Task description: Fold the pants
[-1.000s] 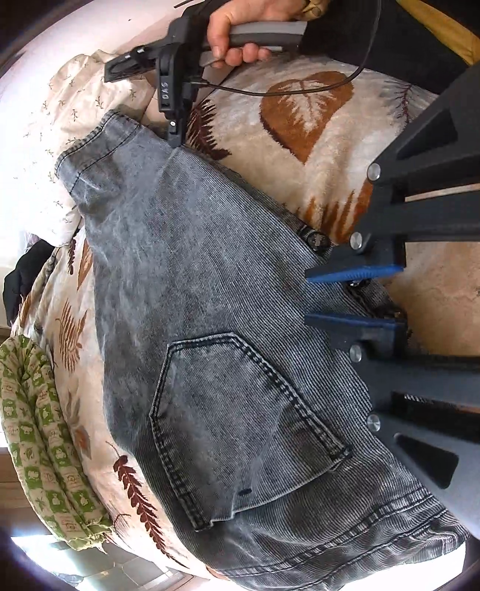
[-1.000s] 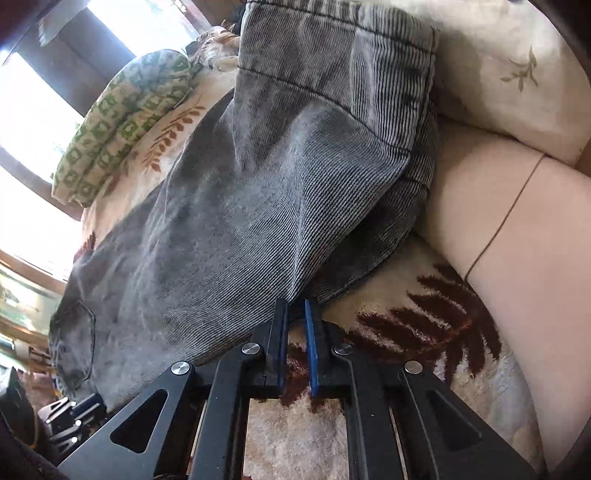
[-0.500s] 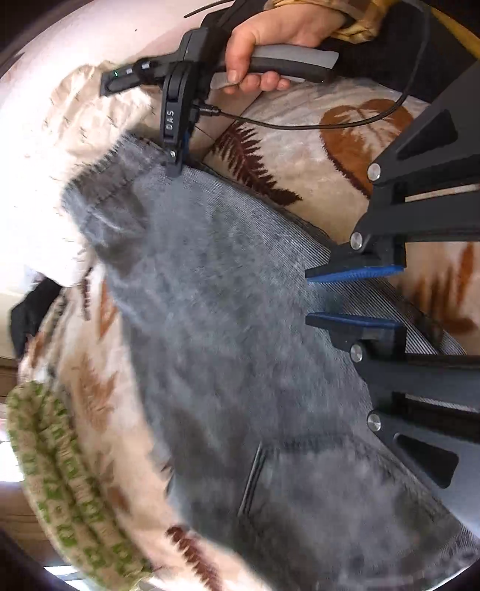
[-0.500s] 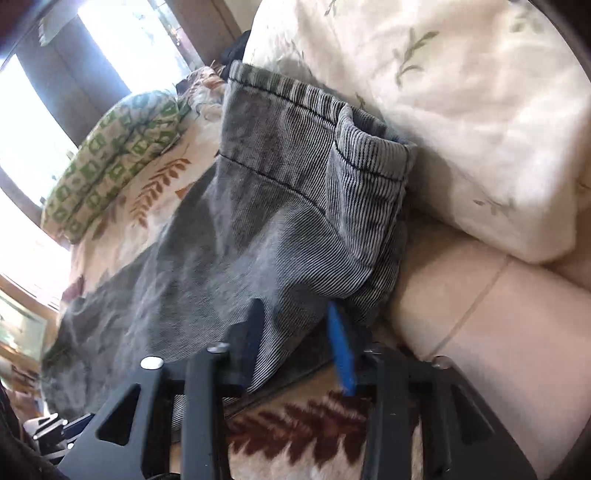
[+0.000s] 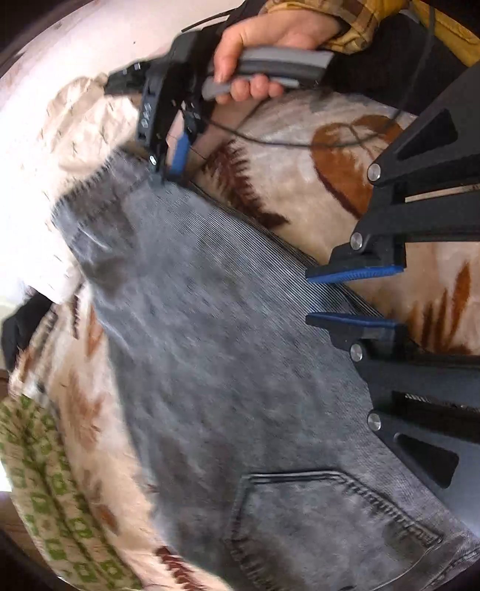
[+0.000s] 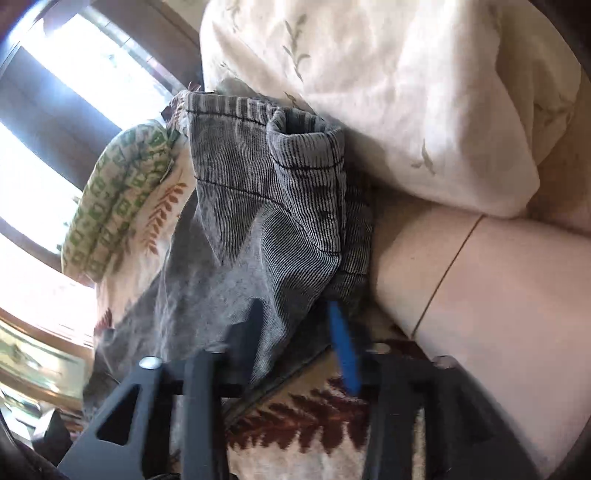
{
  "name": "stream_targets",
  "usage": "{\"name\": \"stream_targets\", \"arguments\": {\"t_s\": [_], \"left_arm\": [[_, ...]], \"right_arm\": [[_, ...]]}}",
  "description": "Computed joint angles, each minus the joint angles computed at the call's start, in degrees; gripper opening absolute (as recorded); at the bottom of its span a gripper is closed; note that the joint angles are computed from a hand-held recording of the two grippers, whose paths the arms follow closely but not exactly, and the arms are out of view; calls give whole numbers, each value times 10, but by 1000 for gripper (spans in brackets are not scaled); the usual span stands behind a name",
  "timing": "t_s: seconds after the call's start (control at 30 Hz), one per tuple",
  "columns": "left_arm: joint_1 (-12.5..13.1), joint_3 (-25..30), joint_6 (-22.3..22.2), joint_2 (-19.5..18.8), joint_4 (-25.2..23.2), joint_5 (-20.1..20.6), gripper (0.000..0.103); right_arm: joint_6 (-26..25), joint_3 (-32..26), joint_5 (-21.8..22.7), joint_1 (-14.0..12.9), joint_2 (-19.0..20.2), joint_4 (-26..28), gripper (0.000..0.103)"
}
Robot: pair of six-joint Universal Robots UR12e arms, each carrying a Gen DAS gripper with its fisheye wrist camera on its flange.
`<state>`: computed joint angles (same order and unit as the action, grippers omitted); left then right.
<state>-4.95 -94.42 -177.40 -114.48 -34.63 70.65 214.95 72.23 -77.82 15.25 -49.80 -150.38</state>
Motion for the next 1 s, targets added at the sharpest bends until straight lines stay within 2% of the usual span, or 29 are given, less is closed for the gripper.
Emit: {"name": "stream_targets", "arguments": {"t_s": [0.1,0.13,0.2,0.23,0.27,0.3,0.4,0.47,0.53,0.57,0.6,0.7,0.77,0.87,1.0], "left_arm": [[-3,9,-2,-5,16,-3,24],[-4,18,-5,-11,12,2,28],[-7,32,-12,-21,5,7,29],[-7,39,-17,-28,-2,7,29],[-7,44,-22,-32,-11,8,29],[-7,45,-25,-33,-19,5,29],[-10,41,-9,-33,-37,0,29],[-9,33,-1,-29,-35,-9,29],[-5,28,-13,-28,-29,-21,28],[-3,27,-18,-28,-27,-27,27],[-2,26,-19,-27,-28,-30,27],[-2,27,-12,-22,-39,-24,27],[-2,31,-12,-20,-41,-25,27],[-1,35,-14,-19,-23,-39,27],[-9,73,-16,-38,-30,-30,27]], "right_arm": [[9,-8,7,1,7,0,44],[5,-16,8,2,14,6,44],[-14,-28,9,3,22,26,44],[-25,-33,4,4,25,36,41],[-50,-40,-23,9,27,49,17],[-76,-35,-41,11,22,52,10],[-181,-34,-158,35,9,43,8],[-206,-31,-185,41,4,46,8],[-185,-32,-173,36,5,76,9],[-164,-38,-147,29,10,106,9],[-142,-34,-114,21,10,113,11],[-72,-15,-63,7,2,93,15],[-45,2,-48,3,-9,68,26],[-40,23,-42,4,-18,35,41],[-40,15,-55,9,-12,53,46]]}}
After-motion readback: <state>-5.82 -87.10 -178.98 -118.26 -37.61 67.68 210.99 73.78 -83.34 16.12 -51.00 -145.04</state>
